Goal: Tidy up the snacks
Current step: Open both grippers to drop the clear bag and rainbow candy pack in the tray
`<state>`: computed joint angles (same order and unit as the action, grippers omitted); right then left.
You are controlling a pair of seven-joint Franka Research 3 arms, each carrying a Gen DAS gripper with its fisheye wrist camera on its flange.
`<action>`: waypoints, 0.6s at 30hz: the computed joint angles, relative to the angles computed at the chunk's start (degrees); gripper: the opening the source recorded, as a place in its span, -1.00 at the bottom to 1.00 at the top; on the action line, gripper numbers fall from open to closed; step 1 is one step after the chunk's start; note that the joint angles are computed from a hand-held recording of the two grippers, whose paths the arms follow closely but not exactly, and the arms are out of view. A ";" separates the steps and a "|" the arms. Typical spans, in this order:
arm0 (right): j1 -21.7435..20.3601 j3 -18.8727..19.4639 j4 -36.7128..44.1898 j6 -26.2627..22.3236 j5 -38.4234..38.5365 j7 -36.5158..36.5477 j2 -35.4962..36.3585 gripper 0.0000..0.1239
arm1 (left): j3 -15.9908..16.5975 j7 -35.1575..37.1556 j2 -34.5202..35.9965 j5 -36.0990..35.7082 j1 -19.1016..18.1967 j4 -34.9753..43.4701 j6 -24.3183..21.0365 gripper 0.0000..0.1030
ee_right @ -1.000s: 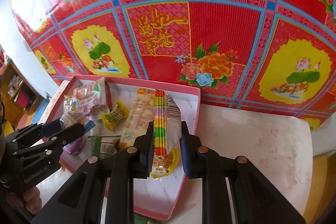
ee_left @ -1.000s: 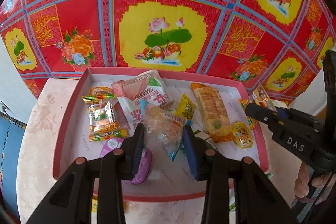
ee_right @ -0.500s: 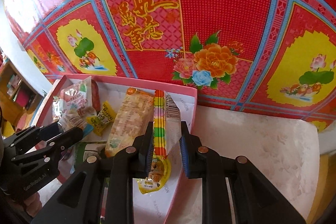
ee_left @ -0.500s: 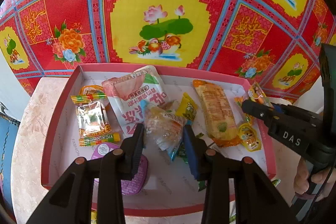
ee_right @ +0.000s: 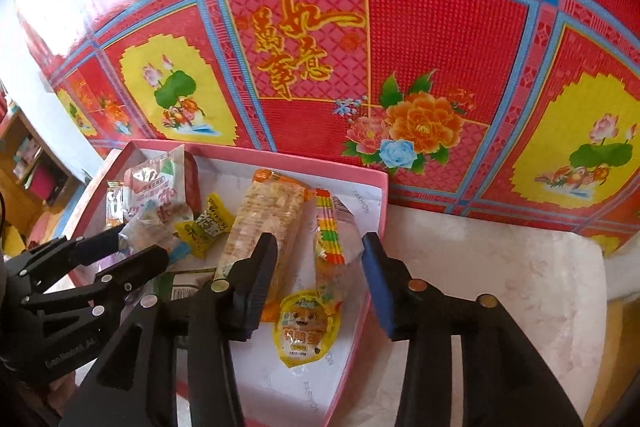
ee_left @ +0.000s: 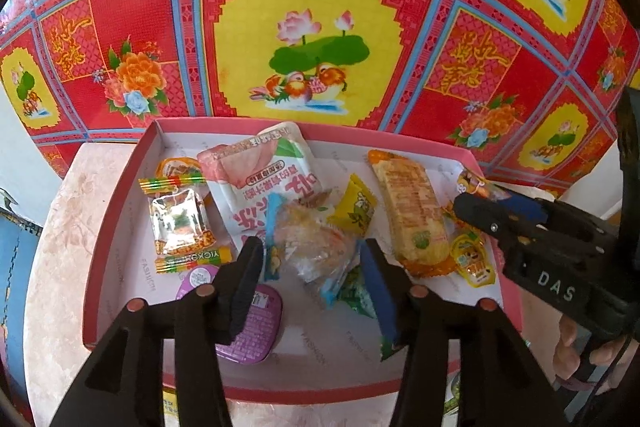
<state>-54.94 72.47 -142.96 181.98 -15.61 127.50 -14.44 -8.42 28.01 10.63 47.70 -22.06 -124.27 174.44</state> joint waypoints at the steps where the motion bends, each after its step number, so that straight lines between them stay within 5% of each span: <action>1: 0.63 -0.52 -0.19 0.13 0.13 0.06 -0.38 -0.25 | 0.22 -0.42 -0.23 0.55 -0.25 -0.11 -0.13 0.08; 6: 3.21 -2.49 -1.21 0.91 1.64 0.25 -1.96 -0.14 | -0.02 -2.08 -2.25 2.38 -0.10 -1.99 0.38 0.09; 12: 13.42 -11.78 -4.45 1.82 3.76 -0.77 -4.07 -0.11 | -1.04 -3.98 -4.62 4.34 0.94 -4.15 0.95 0.09; 18: 19.12 -15.39 -7.55 2.01 6.39 -0.38 -8.26 -0.10 | -2.33 -6.78 -7.57 6.11 2.81 -6.92 1.20 0.09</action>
